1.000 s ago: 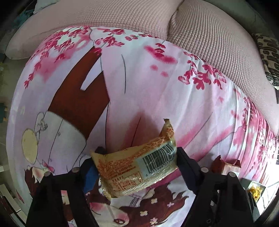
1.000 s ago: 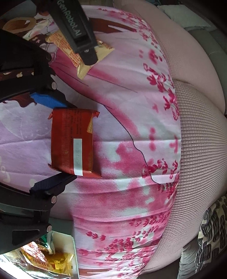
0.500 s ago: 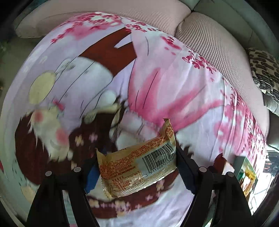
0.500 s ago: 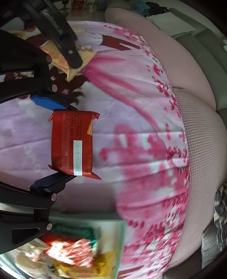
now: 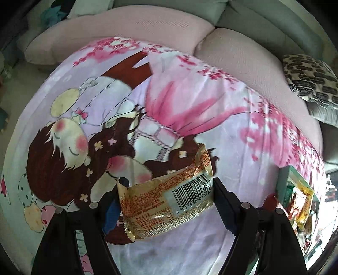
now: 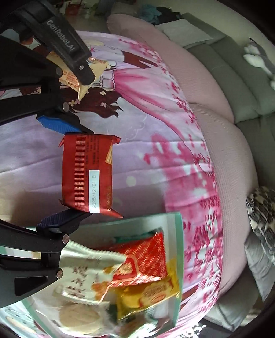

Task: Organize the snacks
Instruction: 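Carry the yellow pack with the left tool while the right tool carries the red box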

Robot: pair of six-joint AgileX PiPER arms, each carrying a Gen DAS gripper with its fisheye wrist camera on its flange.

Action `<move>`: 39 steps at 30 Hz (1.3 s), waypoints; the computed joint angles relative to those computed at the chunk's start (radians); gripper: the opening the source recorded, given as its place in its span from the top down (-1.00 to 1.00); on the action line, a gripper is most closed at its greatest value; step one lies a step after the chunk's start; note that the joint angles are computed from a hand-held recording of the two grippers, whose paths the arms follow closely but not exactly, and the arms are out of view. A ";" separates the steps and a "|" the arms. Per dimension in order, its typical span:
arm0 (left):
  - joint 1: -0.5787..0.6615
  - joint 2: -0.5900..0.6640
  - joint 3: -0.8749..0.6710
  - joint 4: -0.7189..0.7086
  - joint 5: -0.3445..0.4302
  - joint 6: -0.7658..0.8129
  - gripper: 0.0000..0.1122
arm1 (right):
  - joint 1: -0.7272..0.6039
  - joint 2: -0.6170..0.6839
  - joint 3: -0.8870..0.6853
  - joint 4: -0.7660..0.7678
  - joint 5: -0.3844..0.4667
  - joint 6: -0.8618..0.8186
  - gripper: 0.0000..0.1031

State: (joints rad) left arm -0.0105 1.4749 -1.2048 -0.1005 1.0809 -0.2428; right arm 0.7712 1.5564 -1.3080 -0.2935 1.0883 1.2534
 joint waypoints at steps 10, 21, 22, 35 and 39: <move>-0.016 -0.049 -0.065 0.010 0.031 -0.020 -0.42 | 0.048 -0.086 0.030 -0.071 -0.008 0.059 -0.30; -0.076 -0.123 -0.055 0.009 0.029 -0.072 -0.42 | 0.082 -0.153 0.035 -0.156 0.058 0.117 -0.30; -0.087 -0.125 -0.055 0.011 0.029 -0.078 -0.42 | 0.074 -0.164 0.044 -0.154 0.055 0.117 -0.30; -0.277 -0.130 -0.060 0.044 0.016 -0.131 -0.42 | -0.083 -0.349 0.190 -0.142 0.083 0.146 -0.30; -0.338 -0.129 -0.062 0.043 0.013 -0.135 -0.42 | -0.148 -0.421 0.234 -0.138 0.105 0.150 -0.30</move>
State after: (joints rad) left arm -0.3488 1.3458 -1.2667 -0.0578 1.0938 -0.3774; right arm 0.6232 1.1354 -1.0742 -0.4315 1.1937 1.4038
